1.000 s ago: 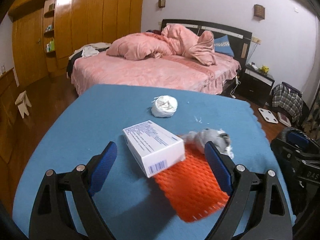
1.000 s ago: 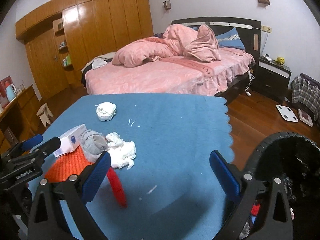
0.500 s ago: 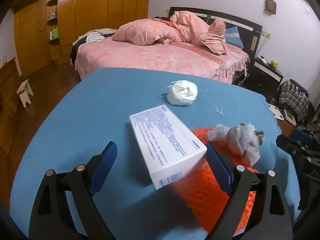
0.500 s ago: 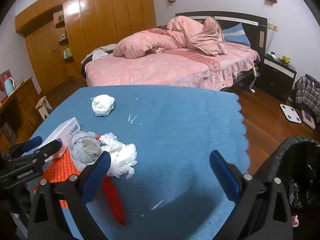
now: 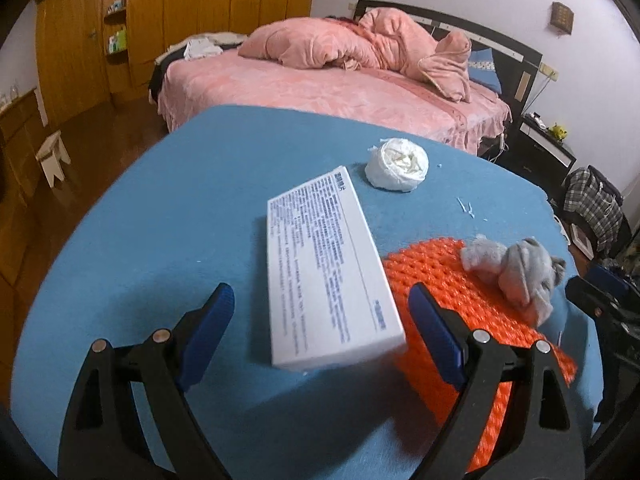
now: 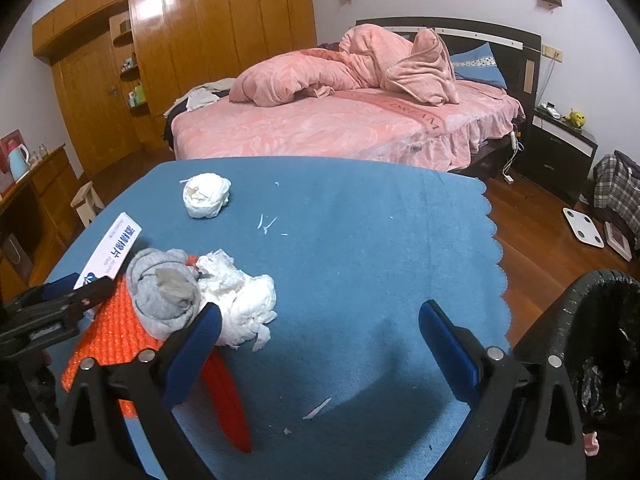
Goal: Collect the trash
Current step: 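Reach to the white alcohol-pad box and grasp it with the left tool, then grasp the grey sock with the right tool while the left tool holds the box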
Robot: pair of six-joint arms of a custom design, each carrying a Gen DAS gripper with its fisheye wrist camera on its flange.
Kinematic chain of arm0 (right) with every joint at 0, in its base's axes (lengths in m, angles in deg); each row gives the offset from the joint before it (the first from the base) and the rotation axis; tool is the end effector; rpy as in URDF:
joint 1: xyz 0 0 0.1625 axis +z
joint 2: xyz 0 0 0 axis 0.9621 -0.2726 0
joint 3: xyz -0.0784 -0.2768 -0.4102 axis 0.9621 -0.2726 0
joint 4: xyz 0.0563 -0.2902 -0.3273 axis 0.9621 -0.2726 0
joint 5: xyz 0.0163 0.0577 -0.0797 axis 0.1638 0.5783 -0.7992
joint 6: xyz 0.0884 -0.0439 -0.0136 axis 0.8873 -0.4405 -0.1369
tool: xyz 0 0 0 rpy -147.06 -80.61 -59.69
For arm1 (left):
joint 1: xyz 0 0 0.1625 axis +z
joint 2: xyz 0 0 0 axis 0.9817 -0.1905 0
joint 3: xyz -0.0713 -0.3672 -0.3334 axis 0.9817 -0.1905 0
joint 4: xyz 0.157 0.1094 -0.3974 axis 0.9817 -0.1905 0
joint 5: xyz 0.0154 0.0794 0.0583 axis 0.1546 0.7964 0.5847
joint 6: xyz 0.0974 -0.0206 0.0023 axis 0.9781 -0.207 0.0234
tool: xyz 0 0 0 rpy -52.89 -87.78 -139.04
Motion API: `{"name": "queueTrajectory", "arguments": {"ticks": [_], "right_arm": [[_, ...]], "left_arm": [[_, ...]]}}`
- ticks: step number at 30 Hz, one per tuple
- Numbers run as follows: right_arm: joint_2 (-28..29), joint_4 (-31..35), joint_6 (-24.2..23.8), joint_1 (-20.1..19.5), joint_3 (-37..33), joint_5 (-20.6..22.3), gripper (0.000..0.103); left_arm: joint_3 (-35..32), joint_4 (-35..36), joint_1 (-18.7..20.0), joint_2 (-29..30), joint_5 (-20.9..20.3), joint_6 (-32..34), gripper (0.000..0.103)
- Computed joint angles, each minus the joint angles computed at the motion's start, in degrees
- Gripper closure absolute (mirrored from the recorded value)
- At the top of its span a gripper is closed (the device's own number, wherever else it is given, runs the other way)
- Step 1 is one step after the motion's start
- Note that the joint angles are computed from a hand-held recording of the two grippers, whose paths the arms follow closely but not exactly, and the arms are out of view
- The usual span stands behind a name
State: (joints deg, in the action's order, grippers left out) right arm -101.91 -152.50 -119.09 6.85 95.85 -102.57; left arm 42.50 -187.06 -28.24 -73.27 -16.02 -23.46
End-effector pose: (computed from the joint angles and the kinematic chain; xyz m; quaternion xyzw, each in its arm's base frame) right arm 0.0116 -0.7875 0.1984 0.4170 -0.8671 0.2272 0.1504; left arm -0.2109 -0.6191 -0.0136 -0.1385 0.7953 -0.4504 0.3813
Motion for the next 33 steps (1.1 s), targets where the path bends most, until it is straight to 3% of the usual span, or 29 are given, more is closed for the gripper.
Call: {"name": "queueTrajectory", "arguments": {"ticks": [1,3,9,12,15,20,26,30,33], "right_arm": [[0.0,0.0,-0.1,0.0,0.0,0.0,0.006],[0.0,-0.1,-0.1,0.1,0.1,0.2,0.006],[-0.8,0.7,0.2,0.2,1.1,2.3,0.006],[-1.4,1.2,0.0,0.3,1.7,3.5,0.006],[-2.1,2.5,-0.4,0.6,2.4,5.5,0.006],[-2.4,4.2,-1.7,1.4,3.4,6.5,0.010],[-1.4,5.1,-3.3,2.2,4.4,4.6,0.029],[-0.5,6.6,-4.4,2.5,4.2,2.6,0.052],[-0.6,6.7,-5.5,2.6,4.8,2.4,0.057]], "left_arm": [[-0.1,-1.9,0.3,0.3,-0.8,1.4,0.022],[-0.2,-6.4,0.7,0.8,-2.5,4.8,0.044],[0.0,-12.2,-0.3,2.3,0.0,8.9,0.045],[0.4,-9.8,-1.6,2.3,3.0,7.8,0.045],[1.3,0.2,-2.5,0.8,4.7,1.0,0.045],[2.9,9.8,-3.2,-1.3,4.8,-8.3,0.045],[3.2,16.4,-3.5,-2.2,5.2,-14.0,0.045],[3.5,17.5,-3.5,-2.4,5.1,-15.8,0.045],[3.5,18.2,-3.6,-2.4,5.1,-16.6,0.045]]}}
